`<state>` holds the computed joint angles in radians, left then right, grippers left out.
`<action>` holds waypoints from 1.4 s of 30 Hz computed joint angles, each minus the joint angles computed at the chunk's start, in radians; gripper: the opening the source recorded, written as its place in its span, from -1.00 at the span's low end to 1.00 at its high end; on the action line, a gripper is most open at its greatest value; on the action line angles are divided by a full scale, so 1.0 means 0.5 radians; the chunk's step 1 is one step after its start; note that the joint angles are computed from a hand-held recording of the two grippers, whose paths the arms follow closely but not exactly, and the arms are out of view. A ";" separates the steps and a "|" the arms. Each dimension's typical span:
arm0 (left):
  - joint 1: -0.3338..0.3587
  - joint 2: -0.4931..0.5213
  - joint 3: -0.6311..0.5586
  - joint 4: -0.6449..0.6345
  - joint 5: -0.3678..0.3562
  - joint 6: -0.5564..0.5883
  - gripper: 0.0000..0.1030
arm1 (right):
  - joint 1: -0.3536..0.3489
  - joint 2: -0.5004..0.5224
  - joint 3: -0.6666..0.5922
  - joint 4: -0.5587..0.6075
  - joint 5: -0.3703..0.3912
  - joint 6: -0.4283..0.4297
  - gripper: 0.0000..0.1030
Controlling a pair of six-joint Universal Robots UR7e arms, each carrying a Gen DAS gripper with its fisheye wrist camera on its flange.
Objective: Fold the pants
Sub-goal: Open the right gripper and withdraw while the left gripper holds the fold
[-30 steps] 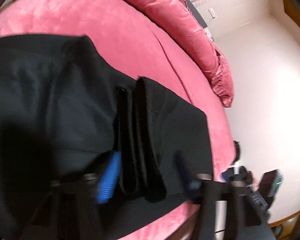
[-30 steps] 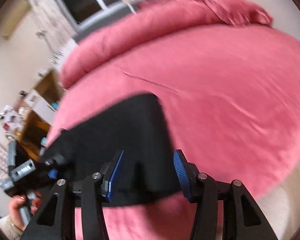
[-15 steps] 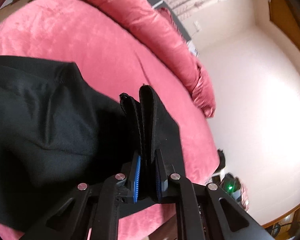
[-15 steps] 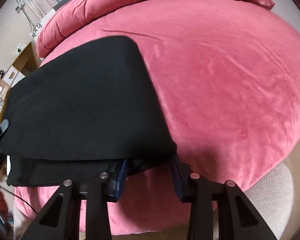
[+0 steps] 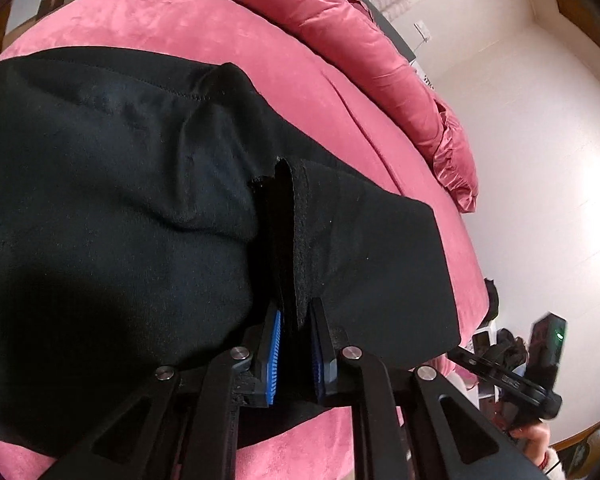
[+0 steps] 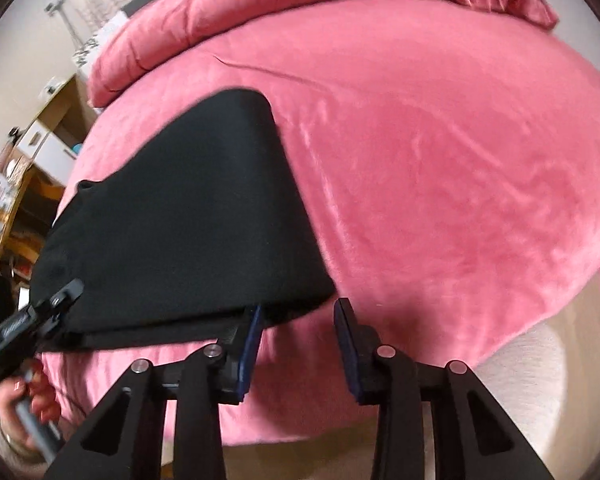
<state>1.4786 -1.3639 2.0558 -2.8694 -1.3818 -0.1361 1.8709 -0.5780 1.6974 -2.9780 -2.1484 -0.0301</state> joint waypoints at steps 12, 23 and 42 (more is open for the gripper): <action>-0.065 0.004 0.014 -0.140 0.134 0.173 -0.75 | 0.081 0.283 -0.490 -0.164 0.206 -0.600 -0.30; -0.130 0.116 0.010 -0.157 0.471 0.384 -0.62 | 0.003 0.626 -0.895 -0.121 -0.058 -0.630 -0.53; -0.046 -0.455 0.352 -0.412 0.696 -0.009 -0.03 | 0.188 0.462 -0.309 -0.259 0.416 -0.920 -0.45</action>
<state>1.4556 -1.5914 2.2316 -3.0753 -1.0340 -0.1406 1.9650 -0.3469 1.5431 -3.1078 -1.9406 -0.4901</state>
